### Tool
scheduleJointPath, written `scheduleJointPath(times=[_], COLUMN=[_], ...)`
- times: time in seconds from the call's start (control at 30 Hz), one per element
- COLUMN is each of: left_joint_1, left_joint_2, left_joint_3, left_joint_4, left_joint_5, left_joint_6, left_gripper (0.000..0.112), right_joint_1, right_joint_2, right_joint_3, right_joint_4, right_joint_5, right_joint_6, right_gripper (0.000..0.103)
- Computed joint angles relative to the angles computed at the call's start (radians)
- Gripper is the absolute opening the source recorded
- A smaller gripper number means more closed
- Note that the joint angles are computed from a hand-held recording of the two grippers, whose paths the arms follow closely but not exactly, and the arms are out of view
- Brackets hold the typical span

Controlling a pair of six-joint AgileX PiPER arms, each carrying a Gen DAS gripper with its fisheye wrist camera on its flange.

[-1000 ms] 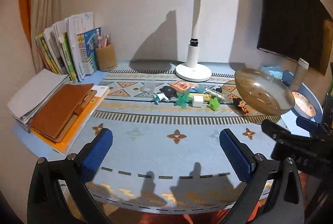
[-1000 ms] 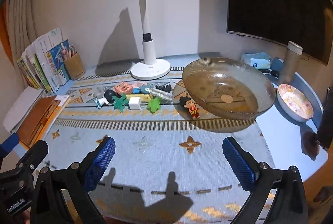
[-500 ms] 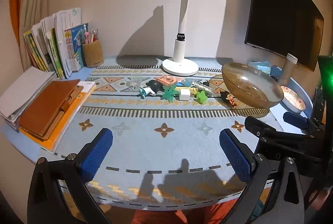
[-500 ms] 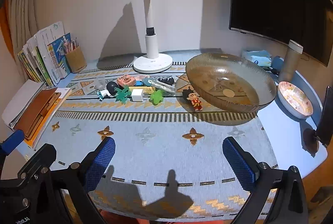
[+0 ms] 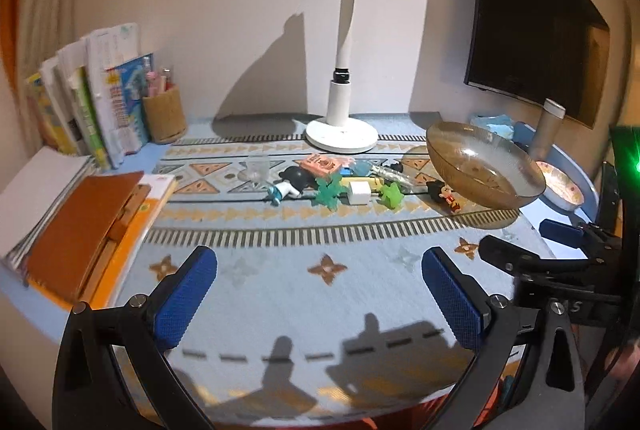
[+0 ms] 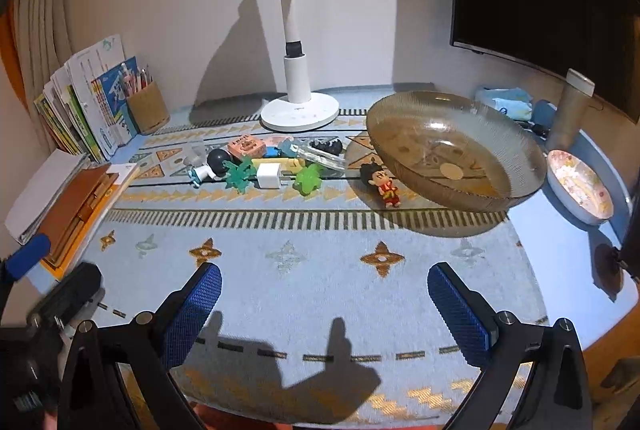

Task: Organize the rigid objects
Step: 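Grasp the black-headed figurine with the left tool while the right tool grasps the green gummy toy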

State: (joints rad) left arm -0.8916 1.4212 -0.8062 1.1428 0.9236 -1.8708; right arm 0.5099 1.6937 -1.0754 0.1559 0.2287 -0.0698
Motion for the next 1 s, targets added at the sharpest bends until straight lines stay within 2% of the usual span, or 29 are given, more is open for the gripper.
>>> scheduleJointPath(times=[0.07, 0.17, 0.3, 0.4, 0.47, 0.5, 0.57, 0.63, 0.67, 0.8, 0.87, 0.93, 1.0], left_joint_1=[0.107, 0.336, 0.573, 0.697, 0.733, 0.75, 0.78, 0.813, 0.821, 0.841, 0.847, 0.847, 0.843], left_joint_2=[-0.031, 0.0, 0.144, 0.267, 0.345, 0.374, 0.445, 0.515, 0.541, 0.611, 0.638, 0.666, 0.679], left_joint_3=[0.019, 0.0, -0.085, -0.158, -0.226, -0.253, -0.338, -0.423, -0.453, -0.542, -0.579, -0.619, -0.636], left_joint_4=[-0.001, -0.088, -0.347, -0.586, -0.755, -0.838, -1.005, -1.141, -1.174, -1.276, -1.318, -1.328, -1.316], left_joint_5=[-0.107, -0.323, -0.526, -0.637, -0.643, -0.643, -0.607, -0.57, -0.561, -0.537, -0.522, -0.5, -0.497], left_joint_6=[0.099, 0.391, 0.791, 1.091, 1.291, 1.391, 1.591, 1.768, 1.808, 1.911, 1.953, 1.97, 1.964], left_gripper=[0.102, 0.102, 0.102, 0.101, 0.098, 0.095, 0.084, 0.08, 0.077, 0.073, 0.062, 0.058, 0.056], right_joint_1=[-0.01, -0.017, -0.025, -0.028, -0.025, -0.024, -0.026, -0.034, -0.034, -0.025, -0.022, -0.016, -0.011], right_joint_2=[0.037, 0.119, 0.274, 0.393, 0.469, 0.499, 0.57, 0.646, 0.687, 0.785, 0.838, 0.906, 0.99], right_joint_3=[-0.044, -0.143, -0.339, -0.498, -0.601, -0.641, -0.734, -0.844, -0.907, -1.073, -1.174, -1.312, -1.481], right_joint_4=[0.107, 0.207, 0.265, 0.272, 0.248, 0.237, 0.199, 0.195, 0.174, 0.099, 0.062, 0.032, 0.014], right_joint_5=[0.023, 0.079, 0.202, 0.284, 0.324, 0.336, 0.374, 0.438, 0.47, 0.517, 0.554, 0.622, 0.704], right_joint_6=[-0.111, -0.209, -0.241, -0.225, -0.196, -0.183, -0.124, -0.092, -0.059, 0.035, 0.072, 0.097, 0.107], right_gripper=[0.103, 0.103, 0.103, 0.092, 0.082, 0.081, 0.073, 0.063, 0.059, 0.057, 0.057, 0.055, 0.046])
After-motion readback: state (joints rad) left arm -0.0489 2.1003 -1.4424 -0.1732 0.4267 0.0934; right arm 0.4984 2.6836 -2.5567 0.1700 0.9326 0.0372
